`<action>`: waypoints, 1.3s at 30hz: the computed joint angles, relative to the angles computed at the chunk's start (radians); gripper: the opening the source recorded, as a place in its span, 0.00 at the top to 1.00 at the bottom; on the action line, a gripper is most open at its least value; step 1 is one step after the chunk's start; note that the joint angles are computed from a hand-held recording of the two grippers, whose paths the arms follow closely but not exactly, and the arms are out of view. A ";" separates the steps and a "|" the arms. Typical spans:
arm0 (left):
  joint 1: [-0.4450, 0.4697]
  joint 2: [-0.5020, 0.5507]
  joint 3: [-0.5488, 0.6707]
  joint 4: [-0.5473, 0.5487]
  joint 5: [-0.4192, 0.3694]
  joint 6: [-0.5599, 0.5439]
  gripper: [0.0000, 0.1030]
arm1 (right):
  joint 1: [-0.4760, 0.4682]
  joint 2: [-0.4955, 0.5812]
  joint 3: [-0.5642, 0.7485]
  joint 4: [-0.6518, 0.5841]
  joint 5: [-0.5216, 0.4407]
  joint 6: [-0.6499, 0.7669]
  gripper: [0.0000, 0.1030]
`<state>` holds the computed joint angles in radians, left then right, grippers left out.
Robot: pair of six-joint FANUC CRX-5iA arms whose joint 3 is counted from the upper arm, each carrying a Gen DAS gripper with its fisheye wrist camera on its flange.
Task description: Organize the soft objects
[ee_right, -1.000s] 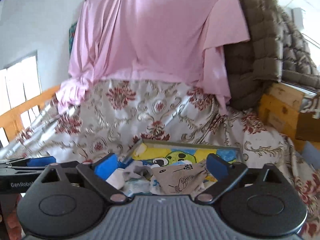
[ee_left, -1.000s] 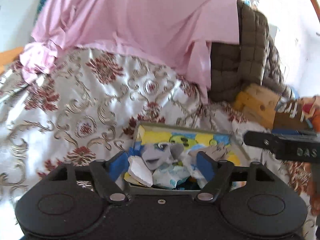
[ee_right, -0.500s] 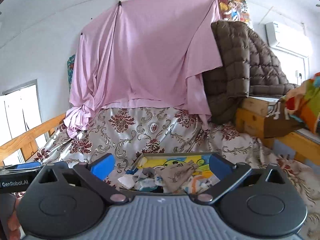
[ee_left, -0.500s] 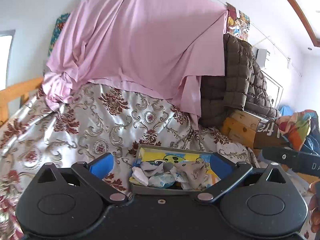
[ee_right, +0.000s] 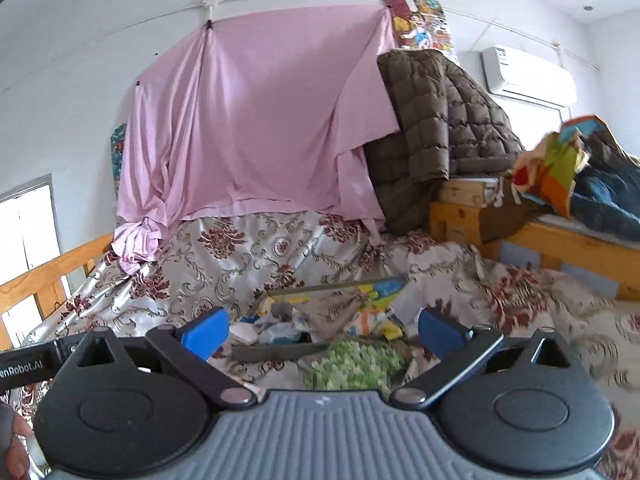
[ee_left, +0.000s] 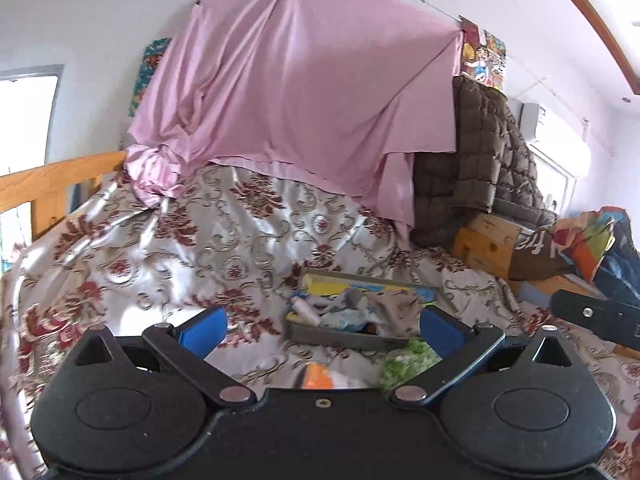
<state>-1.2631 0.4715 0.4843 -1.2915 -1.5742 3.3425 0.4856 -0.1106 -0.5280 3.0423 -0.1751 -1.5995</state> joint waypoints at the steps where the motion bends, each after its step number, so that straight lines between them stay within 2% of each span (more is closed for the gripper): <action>1: -0.005 0.004 0.001 0.002 -0.015 0.009 0.01 | 0.008 -0.002 -0.028 -0.056 -0.022 0.052 0.00; 4: -0.021 0.025 0.006 0.008 -0.058 0.042 0.01 | 0.047 -0.001 -0.107 -0.233 -0.093 0.213 0.00; 8: -0.034 0.050 0.011 0.039 -0.084 0.084 0.01 | 0.070 -0.006 -0.155 -0.293 -0.108 0.258 0.00; 15: -0.041 0.074 0.015 0.080 -0.075 0.075 0.01 | 0.125 0.003 -0.215 -0.435 -0.163 0.397 0.00; 31: -0.043 0.107 0.041 0.113 -0.083 0.045 0.01 | 0.086 0.002 -0.242 -0.352 -0.144 0.275 0.00; 39: -0.043 0.112 0.048 0.122 -0.087 0.042 0.01 | 0.087 0.003 -0.246 -0.347 -0.151 0.278 0.00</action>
<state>-1.3059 0.5839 0.5319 -1.1691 -1.6614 3.3843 0.5721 -0.1079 -0.7735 2.6955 -0.3260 -1.3211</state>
